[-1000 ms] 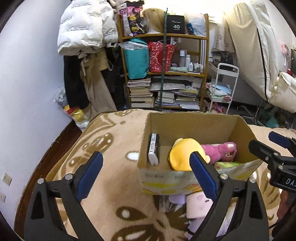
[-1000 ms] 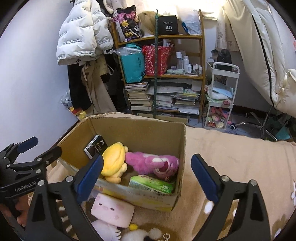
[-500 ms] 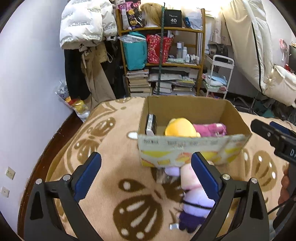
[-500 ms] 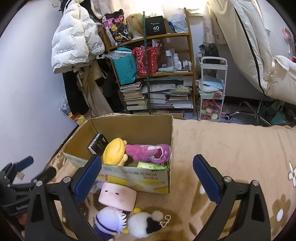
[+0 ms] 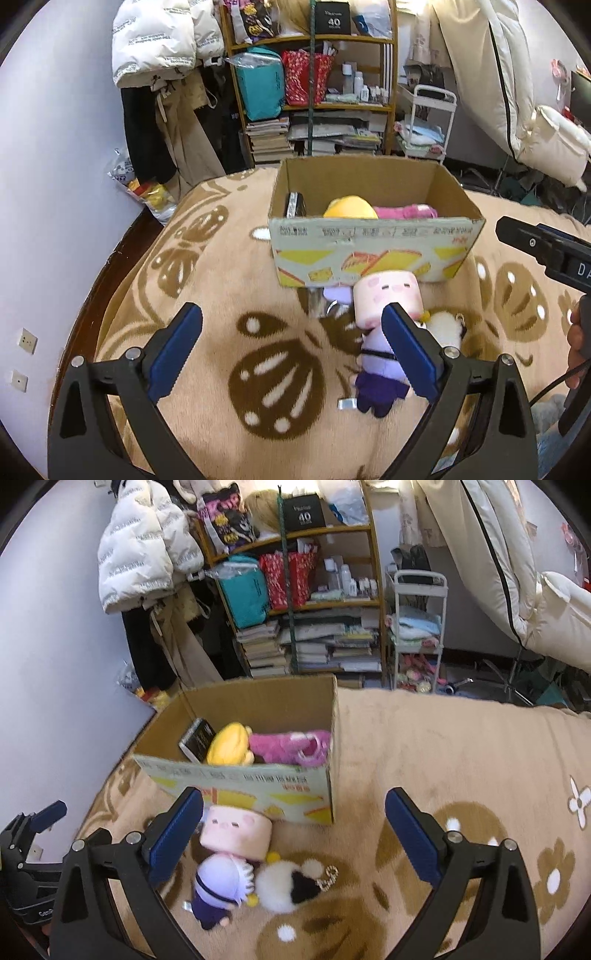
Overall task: Organize soft objects
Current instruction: 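Lower both open tools toward the plushes lying beside the box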
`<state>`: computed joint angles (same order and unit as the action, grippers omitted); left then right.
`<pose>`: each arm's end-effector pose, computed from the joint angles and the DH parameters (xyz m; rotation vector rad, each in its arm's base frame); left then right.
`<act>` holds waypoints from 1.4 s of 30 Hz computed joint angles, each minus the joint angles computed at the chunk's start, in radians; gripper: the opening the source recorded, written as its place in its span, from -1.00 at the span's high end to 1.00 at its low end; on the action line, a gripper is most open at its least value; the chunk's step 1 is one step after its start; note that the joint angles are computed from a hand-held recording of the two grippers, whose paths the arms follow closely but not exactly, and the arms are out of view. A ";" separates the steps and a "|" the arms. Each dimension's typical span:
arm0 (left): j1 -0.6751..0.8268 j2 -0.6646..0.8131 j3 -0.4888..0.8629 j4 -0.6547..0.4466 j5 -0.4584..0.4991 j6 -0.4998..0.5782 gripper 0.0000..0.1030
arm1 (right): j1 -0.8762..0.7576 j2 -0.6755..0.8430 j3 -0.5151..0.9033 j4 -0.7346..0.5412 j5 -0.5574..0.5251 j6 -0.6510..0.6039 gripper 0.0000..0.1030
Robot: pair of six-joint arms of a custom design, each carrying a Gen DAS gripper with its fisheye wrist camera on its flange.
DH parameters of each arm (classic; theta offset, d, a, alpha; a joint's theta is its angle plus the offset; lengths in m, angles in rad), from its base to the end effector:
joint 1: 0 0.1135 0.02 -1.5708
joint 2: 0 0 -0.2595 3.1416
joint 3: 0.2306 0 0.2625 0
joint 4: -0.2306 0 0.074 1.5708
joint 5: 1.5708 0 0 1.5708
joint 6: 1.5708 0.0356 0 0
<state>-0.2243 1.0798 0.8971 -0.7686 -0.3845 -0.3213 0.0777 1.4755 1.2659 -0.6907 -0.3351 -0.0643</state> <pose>0.2194 -0.0364 0.2678 -0.2697 2.4264 0.2466 0.3227 0.0369 0.2930 -0.3169 2.4269 0.4189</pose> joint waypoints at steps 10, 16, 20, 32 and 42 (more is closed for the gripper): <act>0.004 0.038 -0.011 0.018 0.032 0.019 -0.87 | -0.001 0.015 -0.001 -0.031 0.006 -0.001 -1.00; 0.011 0.082 -0.013 0.034 0.085 0.032 -0.87 | 0.019 0.058 0.020 -0.051 0.031 -0.006 -1.00; 0.006 0.125 -0.013 0.052 0.118 0.040 -0.87 | 0.028 0.086 0.033 -0.073 0.055 -0.008 -1.00; -0.013 0.275 0.007 0.075 0.240 0.061 -0.87 | 0.025 0.217 0.092 -0.158 0.063 0.009 -1.00; -0.030 0.384 0.032 0.081 0.266 0.068 -0.87 | 0.033 0.324 0.145 -0.231 0.069 0.017 -1.00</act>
